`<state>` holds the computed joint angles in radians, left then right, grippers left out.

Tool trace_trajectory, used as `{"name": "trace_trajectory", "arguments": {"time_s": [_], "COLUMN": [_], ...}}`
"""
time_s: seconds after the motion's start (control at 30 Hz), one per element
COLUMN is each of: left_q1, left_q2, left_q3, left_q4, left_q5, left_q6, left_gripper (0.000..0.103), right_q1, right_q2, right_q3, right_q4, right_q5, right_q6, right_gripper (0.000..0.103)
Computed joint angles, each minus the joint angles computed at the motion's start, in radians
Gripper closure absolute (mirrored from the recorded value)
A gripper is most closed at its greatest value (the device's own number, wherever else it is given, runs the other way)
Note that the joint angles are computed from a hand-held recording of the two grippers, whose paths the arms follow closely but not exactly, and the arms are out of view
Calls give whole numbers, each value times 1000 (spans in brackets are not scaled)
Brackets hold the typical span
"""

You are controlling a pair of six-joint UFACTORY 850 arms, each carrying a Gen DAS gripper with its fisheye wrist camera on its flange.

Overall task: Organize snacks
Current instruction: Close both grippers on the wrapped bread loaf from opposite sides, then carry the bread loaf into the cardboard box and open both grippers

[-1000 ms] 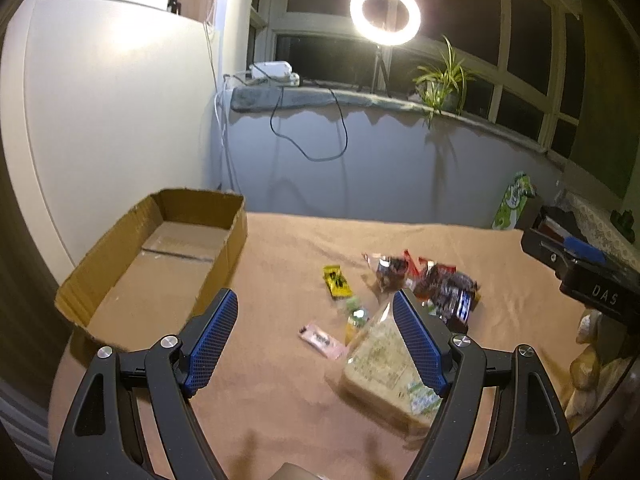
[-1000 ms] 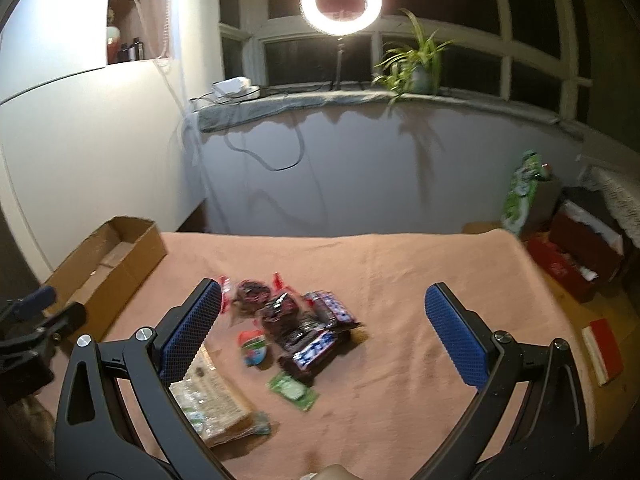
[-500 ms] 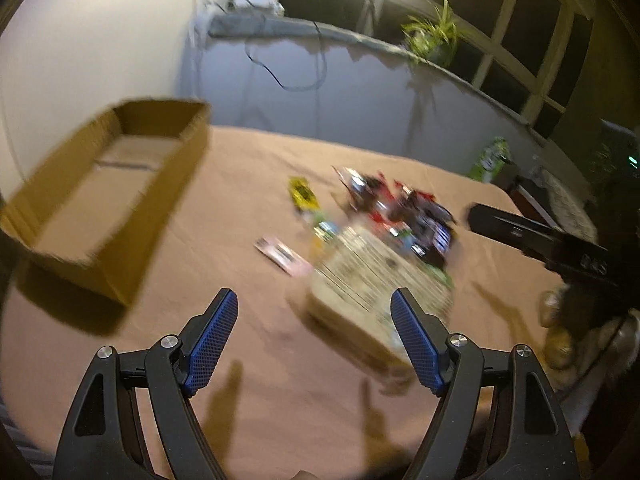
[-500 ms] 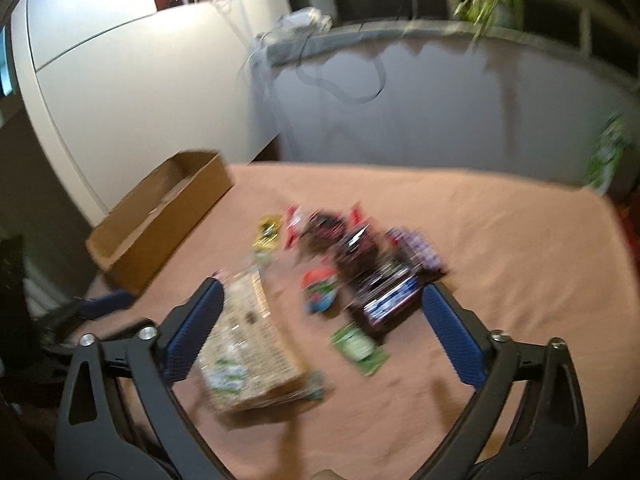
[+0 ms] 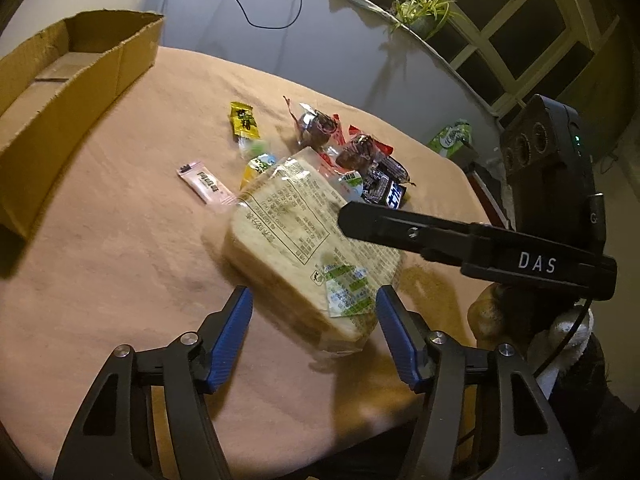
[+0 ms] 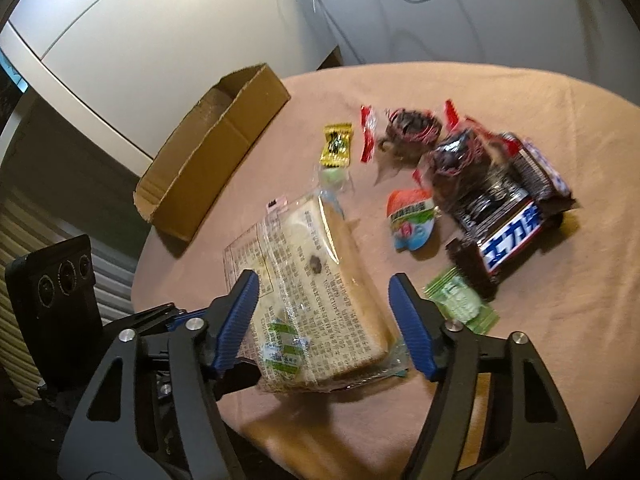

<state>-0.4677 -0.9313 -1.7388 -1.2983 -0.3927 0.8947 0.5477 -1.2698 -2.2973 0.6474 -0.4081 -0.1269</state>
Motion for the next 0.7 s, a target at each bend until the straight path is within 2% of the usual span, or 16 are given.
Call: {"name": "trace_trajectory", "arguments": {"time_s": [0.2, 0.3, 0.37, 0.5, 0.7], "left_q1": [-1, 0, 2, 5, 17], "left_q2": [-20, -22, -19, -8, 25], "left_q3": [-26, -29, -25, -11, 32], "left_q4": [4, -2, -15, -53, -167], "left_q5": [-7, -5, -1, 24, 59], "left_q6": [3, 14, 30, 82, 211], "left_gripper": [48, 49, 49, 49, 49], "right_q1": [-2, 3, 4, 3, 16], "right_q2": [-49, -82, -91, -104, -186], "right_q3": [-88, -151, -169, -202, -376], "right_q4": [-33, -100, -117, -115, -202], "right_q5": [-72, -110, -122, -140, -210], "right_q6": [34, 94, 114, 122, 197], "right_gripper": [40, 43, 50, 56, 60]}}
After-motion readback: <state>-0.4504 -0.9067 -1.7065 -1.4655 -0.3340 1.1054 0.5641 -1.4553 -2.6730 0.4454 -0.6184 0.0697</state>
